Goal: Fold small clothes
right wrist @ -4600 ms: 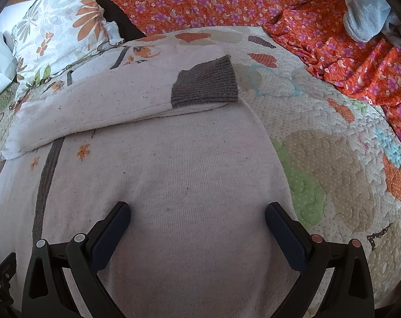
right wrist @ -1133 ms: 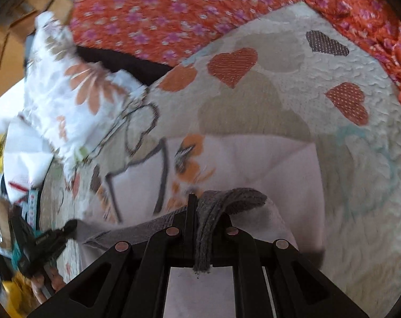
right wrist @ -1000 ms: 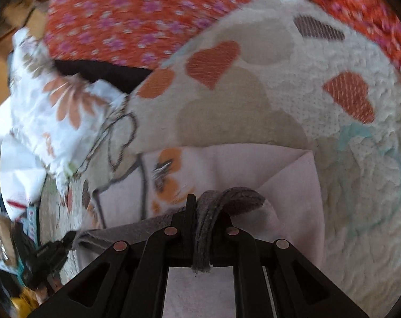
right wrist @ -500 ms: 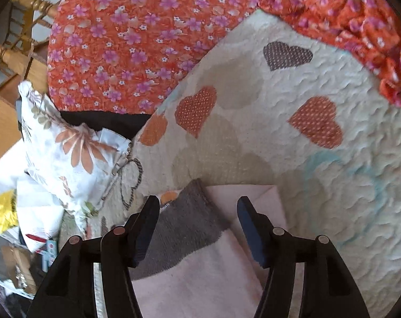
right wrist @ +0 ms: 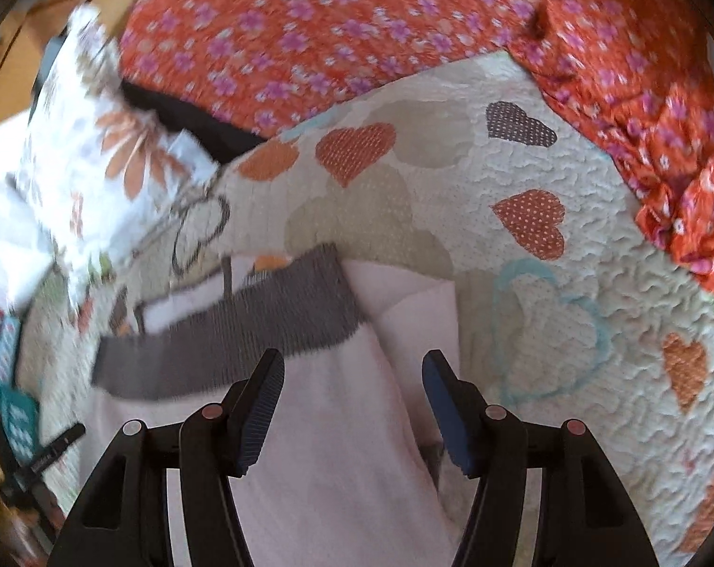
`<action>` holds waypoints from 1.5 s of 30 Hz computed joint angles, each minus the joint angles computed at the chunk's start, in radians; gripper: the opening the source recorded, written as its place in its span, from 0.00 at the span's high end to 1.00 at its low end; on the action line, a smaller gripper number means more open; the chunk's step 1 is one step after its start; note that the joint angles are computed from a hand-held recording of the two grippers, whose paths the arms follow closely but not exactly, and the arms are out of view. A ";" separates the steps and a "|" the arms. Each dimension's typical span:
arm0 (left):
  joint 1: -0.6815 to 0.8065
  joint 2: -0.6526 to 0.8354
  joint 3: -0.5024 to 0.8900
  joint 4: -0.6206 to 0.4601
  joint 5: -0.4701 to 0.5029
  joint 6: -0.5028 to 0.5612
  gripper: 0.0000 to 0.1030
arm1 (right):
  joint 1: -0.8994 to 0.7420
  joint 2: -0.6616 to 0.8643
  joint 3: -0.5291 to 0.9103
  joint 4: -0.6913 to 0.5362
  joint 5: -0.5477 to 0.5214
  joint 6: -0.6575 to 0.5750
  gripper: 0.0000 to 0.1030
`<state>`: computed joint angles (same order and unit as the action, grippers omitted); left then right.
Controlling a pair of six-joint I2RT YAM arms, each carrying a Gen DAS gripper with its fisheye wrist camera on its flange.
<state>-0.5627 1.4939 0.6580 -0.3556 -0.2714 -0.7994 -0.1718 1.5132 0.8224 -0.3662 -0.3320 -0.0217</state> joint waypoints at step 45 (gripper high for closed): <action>-0.562 -0.072 0.131 -0.494 -0.451 -0.575 0.00 | 0.295 -0.547 -0.317 -0.105 0.254 0.156 0.30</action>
<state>-1.1246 1.4221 0.7885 -0.8501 -0.7226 -1.3747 0.1227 0.9661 0.5057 -0.4716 -0.0780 0.1339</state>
